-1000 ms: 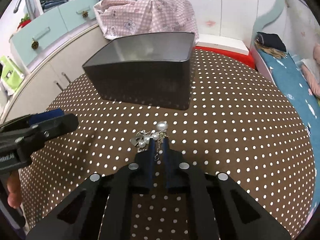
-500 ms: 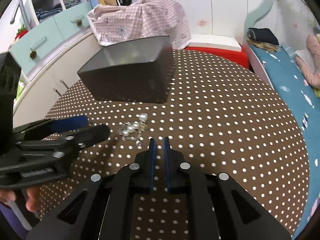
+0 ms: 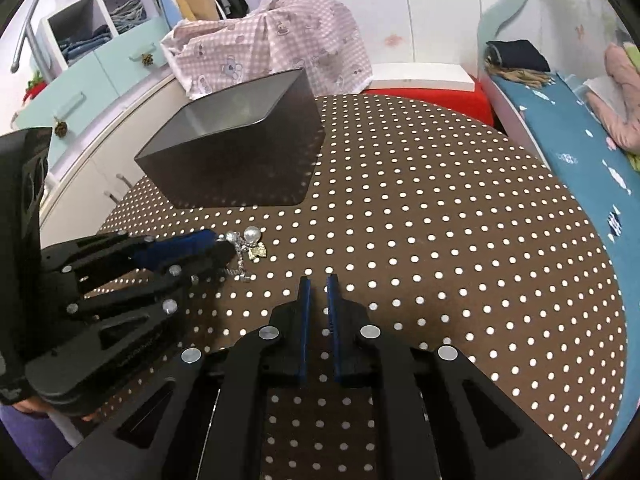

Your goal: Organize jewelry

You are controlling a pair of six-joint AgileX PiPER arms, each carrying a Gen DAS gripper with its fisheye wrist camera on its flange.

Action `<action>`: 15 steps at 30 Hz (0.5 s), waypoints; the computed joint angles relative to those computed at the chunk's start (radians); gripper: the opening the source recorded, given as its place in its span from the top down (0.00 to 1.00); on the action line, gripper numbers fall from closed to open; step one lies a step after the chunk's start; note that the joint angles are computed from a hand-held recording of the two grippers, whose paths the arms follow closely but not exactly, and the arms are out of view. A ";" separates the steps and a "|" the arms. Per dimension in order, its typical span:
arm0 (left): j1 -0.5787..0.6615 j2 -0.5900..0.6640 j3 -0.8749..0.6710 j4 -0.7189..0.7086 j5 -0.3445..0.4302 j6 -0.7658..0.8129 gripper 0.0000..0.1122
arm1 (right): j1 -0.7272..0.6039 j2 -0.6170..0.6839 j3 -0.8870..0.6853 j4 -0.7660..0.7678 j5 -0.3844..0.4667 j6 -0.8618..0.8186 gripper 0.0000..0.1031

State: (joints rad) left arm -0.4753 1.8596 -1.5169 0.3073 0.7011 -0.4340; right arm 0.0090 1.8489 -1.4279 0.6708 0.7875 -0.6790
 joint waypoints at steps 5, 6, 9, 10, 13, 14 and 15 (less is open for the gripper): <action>0.064 -0.072 0.094 -0.088 -0.058 0.043 0.92 | 0.046 0.005 -0.020 -0.025 -0.012 0.033 0.85; 0.074 -0.088 0.114 -0.095 -0.066 0.044 0.92 | 0.060 0.006 -0.023 -0.033 -0.020 0.041 0.67; 0.127 -0.145 0.173 -0.184 -0.090 0.114 0.92 | 0.099 0.002 -0.025 -0.044 -0.058 0.062 0.45; 0.152 -0.163 0.192 -0.239 -0.099 0.149 0.92 | 0.113 0.009 -0.039 -0.048 -0.053 0.070 0.45; 0.174 -0.184 0.208 -0.255 -0.085 0.172 0.92 | 0.152 0.026 -0.075 -0.081 -0.045 0.098 0.45; 0.185 -0.187 0.212 -0.283 -0.078 0.199 0.92 | 0.162 0.028 -0.081 -0.090 -0.044 0.104 0.45; 0.197 -0.191 0.218 -0.314 -0.077 0.220 0.92 | 0.175 0.029 -0.086 -0.101 -0.047 0.112 0.45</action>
